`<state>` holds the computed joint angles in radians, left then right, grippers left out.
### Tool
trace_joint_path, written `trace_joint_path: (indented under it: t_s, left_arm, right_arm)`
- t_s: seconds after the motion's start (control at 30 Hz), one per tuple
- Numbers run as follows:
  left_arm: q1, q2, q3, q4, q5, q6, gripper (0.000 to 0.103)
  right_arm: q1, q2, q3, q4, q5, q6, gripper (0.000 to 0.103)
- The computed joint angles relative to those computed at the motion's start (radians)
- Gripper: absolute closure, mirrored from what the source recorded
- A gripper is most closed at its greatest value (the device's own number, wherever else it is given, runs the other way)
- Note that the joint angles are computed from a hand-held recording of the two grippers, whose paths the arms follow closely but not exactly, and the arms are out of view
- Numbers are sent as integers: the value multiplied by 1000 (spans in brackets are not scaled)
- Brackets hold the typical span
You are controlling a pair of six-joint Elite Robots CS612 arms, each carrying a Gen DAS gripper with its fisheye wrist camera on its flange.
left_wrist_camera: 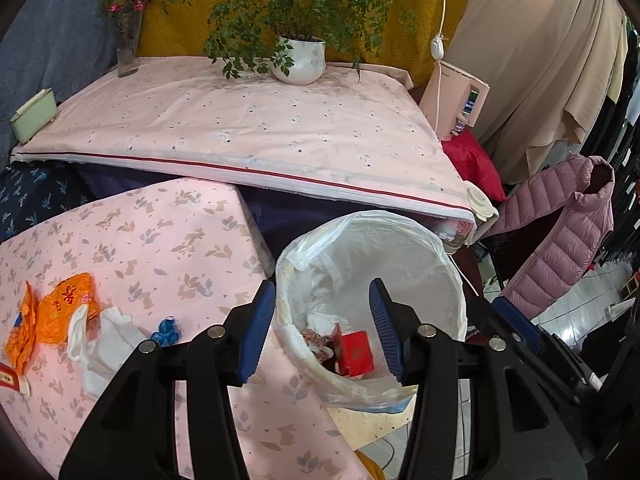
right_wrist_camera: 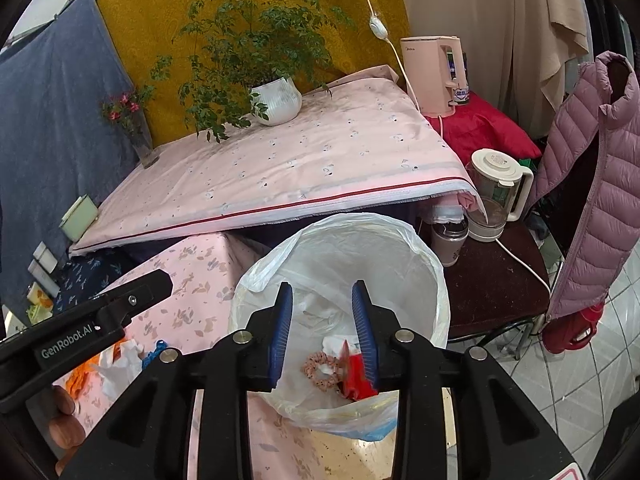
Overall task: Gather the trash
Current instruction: 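Open both grippers to drop the scrunchie and envelope into the bin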
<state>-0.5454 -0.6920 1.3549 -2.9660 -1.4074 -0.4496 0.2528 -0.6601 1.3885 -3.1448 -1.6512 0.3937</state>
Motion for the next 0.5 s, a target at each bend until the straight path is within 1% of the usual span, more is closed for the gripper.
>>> trace_joint_path:
  t_s: [0.03,0.4,0.5]
  left_arm:
    - [0,-3,6,-3,5,-1,55]
    - [7,-45,85,-43,58,-49,55]
    - [10,-58,109,-53,72,-65,55]
  right_arm:
    - [2,-1,2,-3,-3,-1,66]
    - [24,-14,15,-3,3,-19,66]
    - [32,-17,17,-7,3,-27,60]
